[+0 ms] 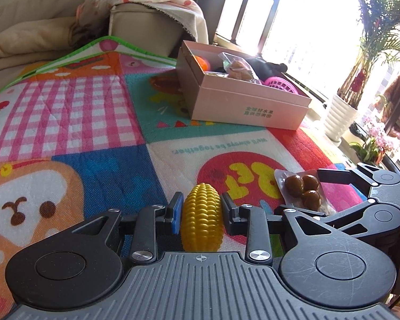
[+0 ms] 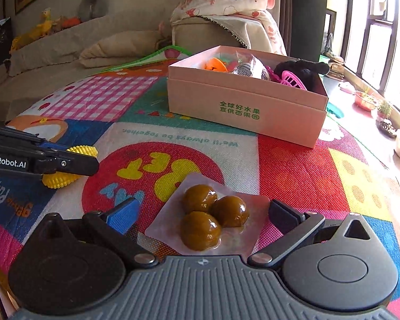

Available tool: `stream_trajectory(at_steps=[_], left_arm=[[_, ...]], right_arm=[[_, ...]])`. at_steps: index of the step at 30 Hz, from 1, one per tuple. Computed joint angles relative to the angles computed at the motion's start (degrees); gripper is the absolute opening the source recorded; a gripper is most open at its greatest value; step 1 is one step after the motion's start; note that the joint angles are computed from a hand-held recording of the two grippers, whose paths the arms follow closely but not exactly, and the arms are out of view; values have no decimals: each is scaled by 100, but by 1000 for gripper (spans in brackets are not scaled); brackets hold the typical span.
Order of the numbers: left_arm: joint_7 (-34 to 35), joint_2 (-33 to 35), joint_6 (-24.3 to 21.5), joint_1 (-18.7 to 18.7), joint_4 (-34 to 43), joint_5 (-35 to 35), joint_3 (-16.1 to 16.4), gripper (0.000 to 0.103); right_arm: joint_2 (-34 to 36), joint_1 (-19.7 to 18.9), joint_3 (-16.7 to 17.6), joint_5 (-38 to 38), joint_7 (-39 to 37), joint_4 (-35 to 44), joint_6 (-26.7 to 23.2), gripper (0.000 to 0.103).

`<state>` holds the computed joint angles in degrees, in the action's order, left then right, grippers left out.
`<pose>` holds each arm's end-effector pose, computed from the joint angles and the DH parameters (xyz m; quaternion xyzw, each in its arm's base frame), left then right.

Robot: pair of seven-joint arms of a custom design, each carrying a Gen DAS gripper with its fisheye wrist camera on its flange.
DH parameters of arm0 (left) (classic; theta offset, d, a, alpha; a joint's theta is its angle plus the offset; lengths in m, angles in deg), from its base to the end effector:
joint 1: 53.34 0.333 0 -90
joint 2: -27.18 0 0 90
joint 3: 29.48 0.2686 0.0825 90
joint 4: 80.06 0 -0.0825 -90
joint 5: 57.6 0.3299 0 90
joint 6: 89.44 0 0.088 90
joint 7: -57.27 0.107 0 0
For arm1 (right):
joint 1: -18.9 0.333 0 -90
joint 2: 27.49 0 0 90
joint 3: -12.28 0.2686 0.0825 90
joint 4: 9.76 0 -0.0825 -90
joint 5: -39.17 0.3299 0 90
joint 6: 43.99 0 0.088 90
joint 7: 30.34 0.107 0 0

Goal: Organize objects
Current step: 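Grasp the tray of brown balls with the right gripper while left holds corn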

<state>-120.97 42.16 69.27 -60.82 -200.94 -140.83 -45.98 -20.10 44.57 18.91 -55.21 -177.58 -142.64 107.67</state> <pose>0.5059 -0.1750 0.3033 -0.3918 0.8236 -0.4062 0.0559 0.3880 0.2771 0.2827 -0.6042 0.6819 -0.3034 0.2790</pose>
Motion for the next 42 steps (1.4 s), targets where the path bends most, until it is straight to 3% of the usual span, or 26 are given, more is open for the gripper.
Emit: stream_trajectory(at_steps=[4, 6, 8, 26, 31, 35, 38, 42], left_arm=[[25, -1, -9, -1, -4, 12, 3, 34], [29, -7, 2, -8, -10, 4, -1, 34], [30, -12, 11, -14, -14, 5, -1, 34], [-21, 17, 68, -77, 229, -83, -39, 34], [185, 425, 78, -130, 1140, -418, -169, 34], [-101, 1096, 0, -226, 2287, -411, -355, 34], [-247, 1723, 307, -340, 3158, -352, -566, 34], [-1781, 2529, 429, -633, 4117, 675, -447, 33]], right_arm=[[-40, 16, 11, 86, -48, -30, -45, 99], [-84, 17, 16, 78, -113, -41, -8, 85], [-104, 31, 35, 229, -282, -22, -60, 81], [-1098, 218, 404, 181, -263, -498, -1121, 79], [-1209, 175, 440, 195, -124, -637, -1204, 79], [-1197, 147, 444, 227, 1, -695, -1225, 79], [-1196, 148, 456, 247, 70, -750, -1282, 79], [-1224, 126, 438, 309, 122, -838, -1304, 79]])
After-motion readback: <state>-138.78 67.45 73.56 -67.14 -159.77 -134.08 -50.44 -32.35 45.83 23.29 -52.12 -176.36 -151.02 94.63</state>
